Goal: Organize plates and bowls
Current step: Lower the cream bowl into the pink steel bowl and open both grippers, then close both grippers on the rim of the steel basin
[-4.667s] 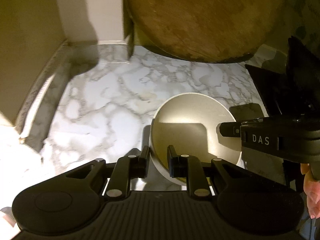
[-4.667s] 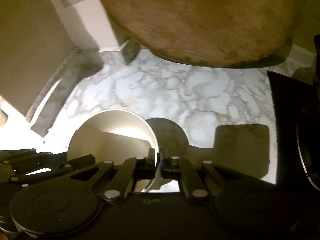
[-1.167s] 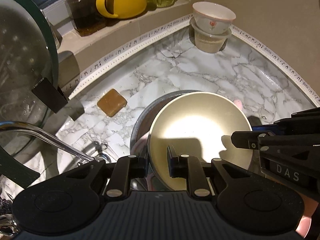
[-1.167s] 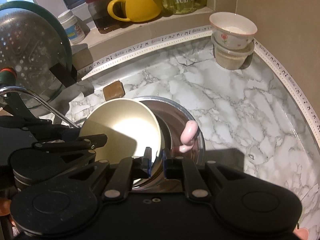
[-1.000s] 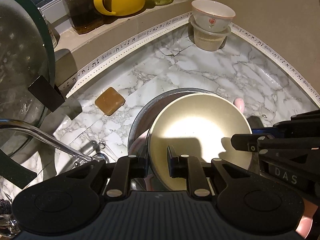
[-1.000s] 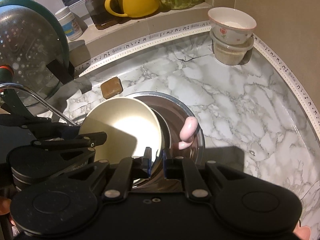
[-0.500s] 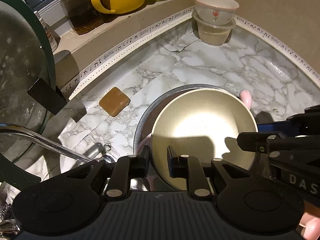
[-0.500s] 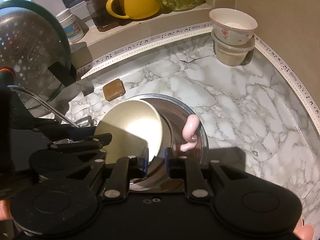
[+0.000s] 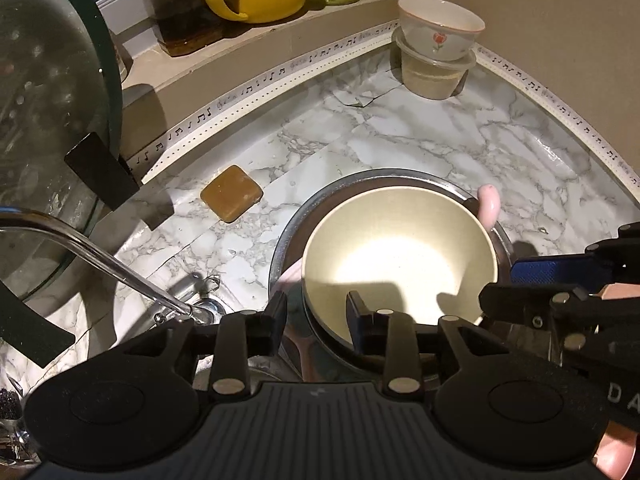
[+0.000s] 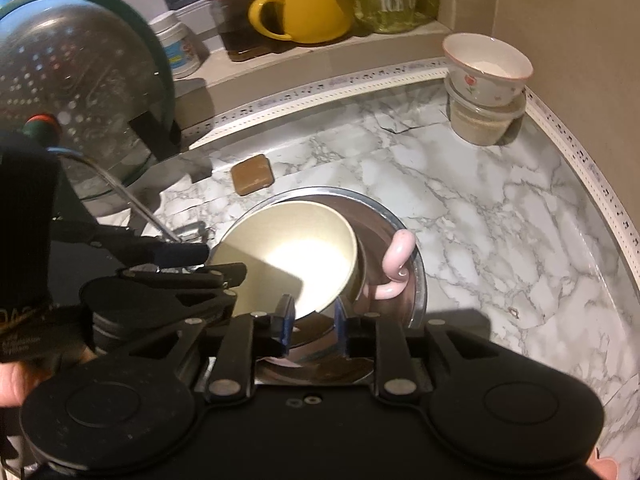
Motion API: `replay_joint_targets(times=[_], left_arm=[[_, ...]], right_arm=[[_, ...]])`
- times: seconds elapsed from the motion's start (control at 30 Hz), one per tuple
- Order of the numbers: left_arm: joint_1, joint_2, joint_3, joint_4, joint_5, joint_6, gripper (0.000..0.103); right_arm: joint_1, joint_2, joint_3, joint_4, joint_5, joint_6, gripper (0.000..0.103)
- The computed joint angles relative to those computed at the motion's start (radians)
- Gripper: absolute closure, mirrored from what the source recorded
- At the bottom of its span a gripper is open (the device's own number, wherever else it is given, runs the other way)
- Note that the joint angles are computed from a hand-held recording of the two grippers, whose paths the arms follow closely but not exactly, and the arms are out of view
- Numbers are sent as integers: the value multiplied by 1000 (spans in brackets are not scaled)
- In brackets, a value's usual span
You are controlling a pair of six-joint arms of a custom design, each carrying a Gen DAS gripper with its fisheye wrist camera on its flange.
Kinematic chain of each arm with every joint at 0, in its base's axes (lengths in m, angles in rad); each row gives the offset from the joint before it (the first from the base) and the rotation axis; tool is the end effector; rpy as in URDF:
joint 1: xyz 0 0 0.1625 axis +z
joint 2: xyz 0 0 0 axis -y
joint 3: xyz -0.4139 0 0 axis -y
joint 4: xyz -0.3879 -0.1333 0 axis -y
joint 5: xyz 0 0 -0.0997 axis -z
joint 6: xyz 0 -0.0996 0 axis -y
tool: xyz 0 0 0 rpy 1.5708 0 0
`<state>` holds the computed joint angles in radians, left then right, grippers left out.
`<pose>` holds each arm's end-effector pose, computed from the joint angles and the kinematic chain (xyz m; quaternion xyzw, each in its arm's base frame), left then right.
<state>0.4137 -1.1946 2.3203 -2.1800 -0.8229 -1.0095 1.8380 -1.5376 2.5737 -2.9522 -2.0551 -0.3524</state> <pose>-0.2577 -0.3327 0.0846 0.1594 0.8907 -0.2007 0.3755 0.1723 -0.3002 0.1932 0.2523 -0.9234 0.1566 0.2431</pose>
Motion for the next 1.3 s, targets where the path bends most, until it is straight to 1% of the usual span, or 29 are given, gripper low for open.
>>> replay_joint_targets(times=[0.3, 0.57, 0.73, 0.77, 0.8, 0.83, 0.87, 0.93, 1.03, 1.07, 1.13, 1.17, 1.3], left_arm=[[-63, -46, 31, 8, 8, -47, 72], [-135, -82, 62, 13, 15, -101, 72], [-158, -101, 74, 0, 9, -115, 71], [-159, -101, 72, -1, 10, -113, 63], [-161, -101, 71, 1, 15, -114, 47], [-164, -101, 70, 7, 25, -119, 38], [-170, -100, 71, 13, 39, -123, 33], [-171, -98, 66, 17, 49, -114, 33], [-154, -101, 63, -12, 50, -96, 33], [-146, -100, 62, -19, 54, -93, 32], [-134, -97, 59, -22, 65, -101, 26], [-126, -95, 58, -28, 70, -103, 25], [-85, -95, 56, -58, 73, -106, 25]], right_arm=[[28, -74, 18, 42, 10, -21, 76], [34, -157, 52, 62, 15, -70, 67], [17, -229, 73, 90, 34, -95, 61], [13, -242, 76, 95, 37, -98, 59], [10, -255, 81, 99, 39, -99, 58], [5, -268, 84, 106, 45, -104, 55], [0, -278, 87, 112, 50, -106, 53], [-10, -301, 93, 124, 60, -113, 49], [-25, -327, 101, 130, 73, -125, 37], [-30, -335, 105, 128, 77, -131, 34], [-41, -343, 109, 121, 79, -143, 28], [-49, -346, 110, 117, 83, -152, 26], [-95, -355, 107, 100, 99, -175, 24]])
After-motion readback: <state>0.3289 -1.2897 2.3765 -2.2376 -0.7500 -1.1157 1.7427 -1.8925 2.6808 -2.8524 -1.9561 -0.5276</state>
